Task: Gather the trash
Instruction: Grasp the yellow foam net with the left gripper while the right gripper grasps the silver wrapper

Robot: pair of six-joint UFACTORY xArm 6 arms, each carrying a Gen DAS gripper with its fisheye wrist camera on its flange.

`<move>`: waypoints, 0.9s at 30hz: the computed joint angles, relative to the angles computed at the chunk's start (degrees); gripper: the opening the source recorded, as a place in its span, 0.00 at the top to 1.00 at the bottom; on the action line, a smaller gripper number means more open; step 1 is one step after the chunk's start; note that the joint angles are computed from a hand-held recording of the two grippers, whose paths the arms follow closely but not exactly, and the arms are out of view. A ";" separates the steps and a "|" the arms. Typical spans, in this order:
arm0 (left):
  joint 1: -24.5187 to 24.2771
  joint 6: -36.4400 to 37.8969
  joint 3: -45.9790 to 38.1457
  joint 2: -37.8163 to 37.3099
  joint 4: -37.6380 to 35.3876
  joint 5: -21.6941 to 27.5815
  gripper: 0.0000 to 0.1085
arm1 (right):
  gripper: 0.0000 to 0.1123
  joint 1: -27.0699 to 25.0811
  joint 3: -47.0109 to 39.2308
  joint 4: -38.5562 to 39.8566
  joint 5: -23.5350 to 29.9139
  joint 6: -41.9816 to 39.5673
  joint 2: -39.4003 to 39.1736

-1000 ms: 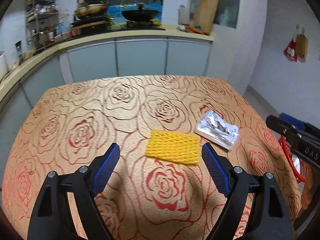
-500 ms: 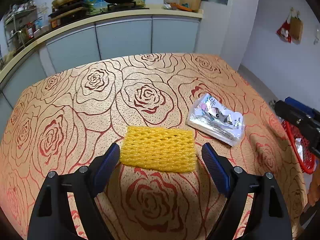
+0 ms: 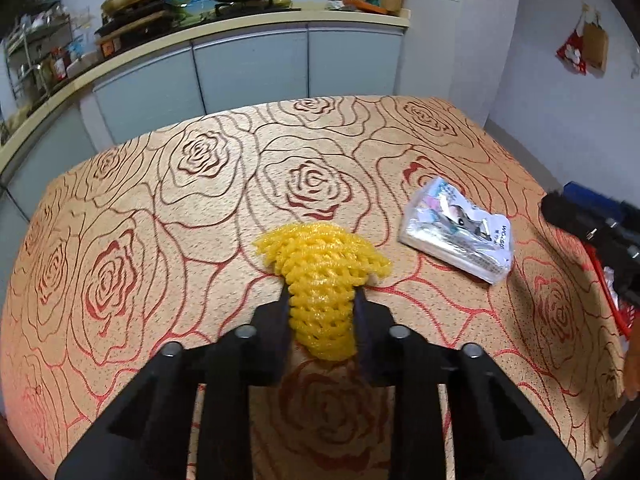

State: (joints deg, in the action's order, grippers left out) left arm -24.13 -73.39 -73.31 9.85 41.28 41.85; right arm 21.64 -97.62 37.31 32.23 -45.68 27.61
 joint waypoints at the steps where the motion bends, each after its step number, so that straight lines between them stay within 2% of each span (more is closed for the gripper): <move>1: 0.08 -0.37 0.51 -0.43 0.18 -0.09 0.81 | 0.50 0.36 -0.52 -0.13 0.85 -0.19 0.40; 9: -0.17 -5.09 5.50 -6.02 3.51 0.59 0.82 | 0.50 2.72 -5.10 -3.93 6.34 0.62 4.04; 13: -0.67 -6.62 7.14 -8.24 5.00 1.79 0.82 | 0.50 3.80 -7.15 -8.48 6.19 2.73 6.07; 18: -0.90 -7.88 8.77 -10.03 5.61 2.18 0.82 | 0.51 3.89 -8.81 -9.75 7.58 3.11 7.16; 27: -2.07 -9.88 10.48 -12.19 6.45 3.74 0.82 | 0.64 3.67 -6.30 -8.53 7.12 0.40 5.59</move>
State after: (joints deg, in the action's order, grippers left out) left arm -26.20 -83.27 -62.82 -2.33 47.72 45.59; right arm 25.31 -103.92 28.78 39.35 -45.28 33.20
